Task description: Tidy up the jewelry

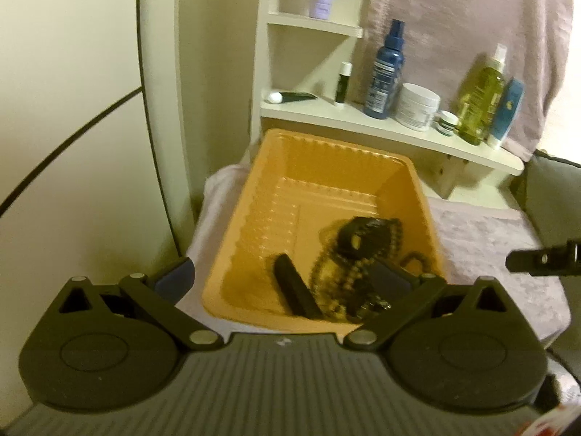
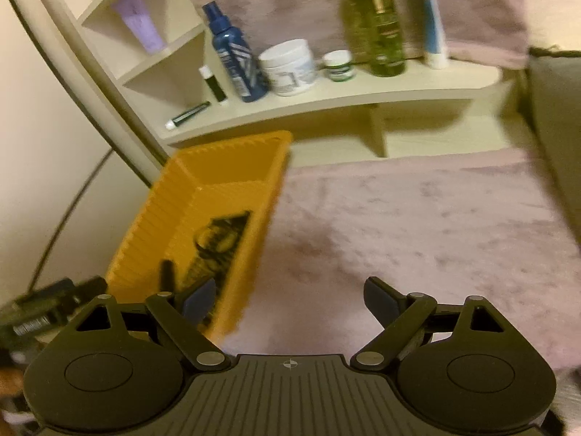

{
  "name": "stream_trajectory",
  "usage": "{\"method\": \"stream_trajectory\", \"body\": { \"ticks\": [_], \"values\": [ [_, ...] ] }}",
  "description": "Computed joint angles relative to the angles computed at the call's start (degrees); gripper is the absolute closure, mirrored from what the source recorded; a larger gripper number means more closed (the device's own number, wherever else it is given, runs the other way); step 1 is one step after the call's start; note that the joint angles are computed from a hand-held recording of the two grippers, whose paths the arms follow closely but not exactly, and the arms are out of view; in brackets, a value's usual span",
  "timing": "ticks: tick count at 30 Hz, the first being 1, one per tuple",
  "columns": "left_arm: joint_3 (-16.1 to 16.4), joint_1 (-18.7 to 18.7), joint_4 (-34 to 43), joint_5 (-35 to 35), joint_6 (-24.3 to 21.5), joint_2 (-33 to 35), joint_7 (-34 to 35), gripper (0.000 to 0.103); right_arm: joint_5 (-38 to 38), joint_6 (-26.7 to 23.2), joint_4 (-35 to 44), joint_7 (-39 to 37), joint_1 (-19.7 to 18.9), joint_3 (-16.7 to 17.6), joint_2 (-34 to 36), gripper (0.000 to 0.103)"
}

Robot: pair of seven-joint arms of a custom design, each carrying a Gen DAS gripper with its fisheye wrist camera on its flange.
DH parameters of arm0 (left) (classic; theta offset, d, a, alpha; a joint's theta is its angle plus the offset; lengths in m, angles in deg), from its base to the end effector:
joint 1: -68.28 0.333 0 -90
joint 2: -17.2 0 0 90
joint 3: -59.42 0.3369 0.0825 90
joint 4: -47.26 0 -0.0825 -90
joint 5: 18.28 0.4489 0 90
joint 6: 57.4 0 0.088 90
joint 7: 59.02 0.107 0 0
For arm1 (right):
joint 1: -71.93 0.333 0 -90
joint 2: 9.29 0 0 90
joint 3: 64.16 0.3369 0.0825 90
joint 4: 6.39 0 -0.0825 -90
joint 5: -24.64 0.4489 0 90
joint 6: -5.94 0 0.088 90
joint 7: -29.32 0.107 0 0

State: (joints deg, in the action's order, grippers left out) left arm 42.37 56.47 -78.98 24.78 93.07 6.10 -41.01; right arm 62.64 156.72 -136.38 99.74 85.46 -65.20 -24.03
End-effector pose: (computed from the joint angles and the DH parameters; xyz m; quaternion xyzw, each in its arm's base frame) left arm 0.5055 -0.3054 0.5151 -0.7059 0.5849 -0.2972 0.2670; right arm 0.5568 0.1073 0.5222 -0.6796 0.6305 -0.0567 0.3706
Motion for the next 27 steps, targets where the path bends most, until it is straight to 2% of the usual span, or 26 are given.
{"method": "stream_trajectory", "body": {
  "ticks": [4,13,21,27],
  "values": [
    [-0.7,-1.4,0.5,-2.1,-1.8,-0.1,1.1,0.0,-5.0,0.4,-5.3,2.9,-1.7,0.8,-5.0,0.015],
    [-2.1,-4.4,1.2,-3.9,-4.8,-0.3,2.8,0.0,-8.7,-0.3,-13.4,5.3,-2.2,0.1,-13.8,0.015],
    [-3.5,-7.0,2.5,-5.1,-9.4,-0.2,2.9,0.0,-10.7,-0.7,-16.6,6.5,-2.3,-0.1,-18.0,0.015],
    [-3.8,-8.7,3.0,-6.3,-10.8,0.0,3.4,0.0,-12.3,-0.3,-18.8,7.3,-2.8,0.2,-20.6,0.015]
  ]
}}
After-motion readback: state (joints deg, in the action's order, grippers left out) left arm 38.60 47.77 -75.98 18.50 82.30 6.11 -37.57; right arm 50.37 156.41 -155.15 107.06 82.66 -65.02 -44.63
